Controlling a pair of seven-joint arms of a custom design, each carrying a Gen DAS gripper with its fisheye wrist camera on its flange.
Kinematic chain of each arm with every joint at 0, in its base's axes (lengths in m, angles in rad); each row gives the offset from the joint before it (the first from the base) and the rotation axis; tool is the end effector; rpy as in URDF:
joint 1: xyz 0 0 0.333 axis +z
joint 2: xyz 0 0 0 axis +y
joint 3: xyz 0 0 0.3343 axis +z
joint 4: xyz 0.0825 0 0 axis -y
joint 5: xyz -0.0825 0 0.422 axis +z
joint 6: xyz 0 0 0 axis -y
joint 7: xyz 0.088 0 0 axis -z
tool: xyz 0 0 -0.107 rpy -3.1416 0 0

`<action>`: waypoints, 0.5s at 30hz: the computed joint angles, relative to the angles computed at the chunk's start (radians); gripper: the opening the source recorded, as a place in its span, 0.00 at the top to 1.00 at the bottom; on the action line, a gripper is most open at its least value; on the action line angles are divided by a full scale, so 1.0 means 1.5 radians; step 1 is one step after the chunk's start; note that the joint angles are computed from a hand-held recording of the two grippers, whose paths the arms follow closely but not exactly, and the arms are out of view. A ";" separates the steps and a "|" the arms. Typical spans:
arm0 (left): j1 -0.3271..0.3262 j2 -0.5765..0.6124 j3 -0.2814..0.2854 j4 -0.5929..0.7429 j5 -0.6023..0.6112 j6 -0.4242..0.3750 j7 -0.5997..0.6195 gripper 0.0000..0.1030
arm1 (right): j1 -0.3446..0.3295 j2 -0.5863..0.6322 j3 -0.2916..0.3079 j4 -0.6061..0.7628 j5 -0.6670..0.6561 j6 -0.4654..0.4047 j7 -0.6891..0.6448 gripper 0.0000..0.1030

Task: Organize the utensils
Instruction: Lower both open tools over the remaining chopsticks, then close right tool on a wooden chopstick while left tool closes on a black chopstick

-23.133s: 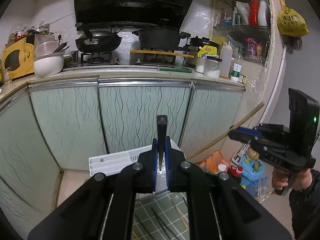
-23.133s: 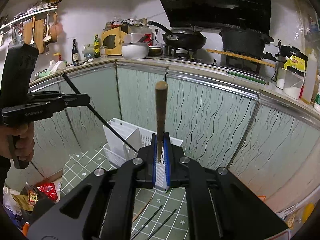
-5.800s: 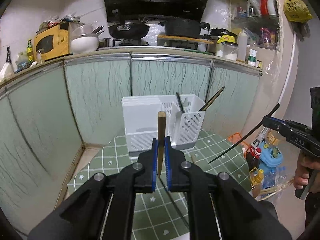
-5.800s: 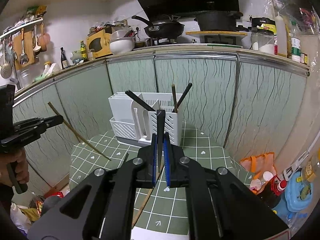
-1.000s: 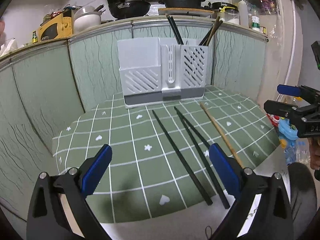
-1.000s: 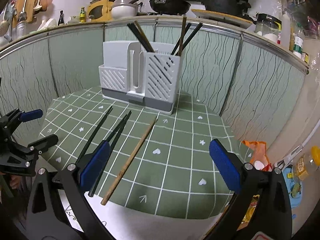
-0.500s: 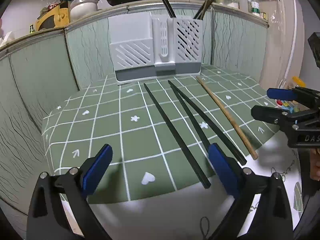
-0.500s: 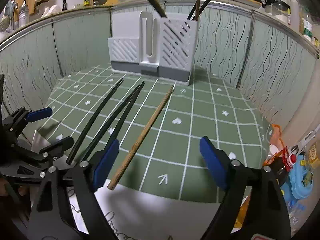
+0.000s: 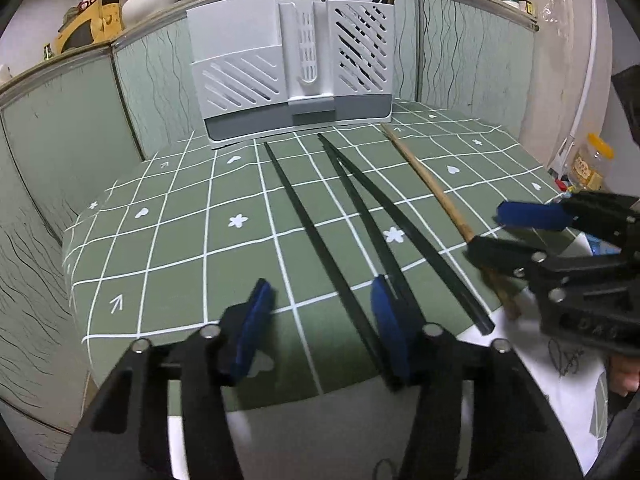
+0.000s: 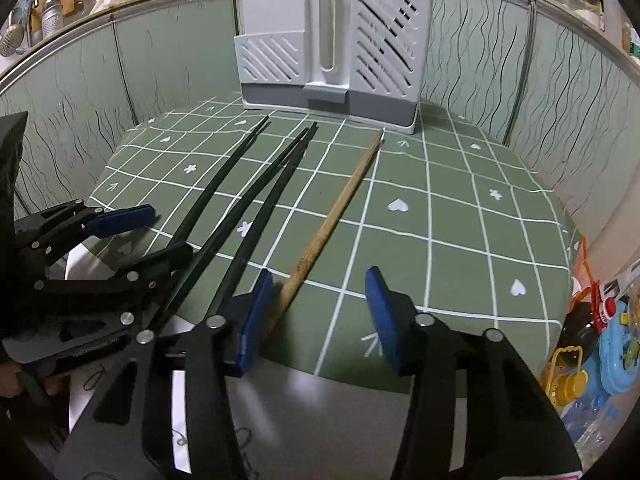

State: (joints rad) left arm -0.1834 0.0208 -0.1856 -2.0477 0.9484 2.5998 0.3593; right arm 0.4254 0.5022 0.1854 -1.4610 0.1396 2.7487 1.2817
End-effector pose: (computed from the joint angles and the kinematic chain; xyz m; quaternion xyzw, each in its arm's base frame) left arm 0.5778 -0.2404 0.4817 -0.6905 0.6005 -0.2359 0.3272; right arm 0.6692 0.4227 0.4920 -0.8401 0.3739 -0.1545 0.3615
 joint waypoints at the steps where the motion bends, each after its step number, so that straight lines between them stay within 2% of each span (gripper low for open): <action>1: 0.000 0.002 0.000 0.001 -0.001 0.003 -0.001 0.58 | 0.002 0.003 -0.002 0.003 -0.001 -0.001 0.004 0.63; 10: 0.000 -0.002 0.002 -0.005 0.036 0.002 -0.064 0.79 | 0.030 -0.007 -0.041 -0.018 -0.045 0.025 0.087 0.77; 15: -0.001 -0.001 -0.001 -0.002 0.054 -0.014 -0.086 0.83 | 0.029 -0.013 -0.044 -0.029 -0.067 0.035 0.120 0.78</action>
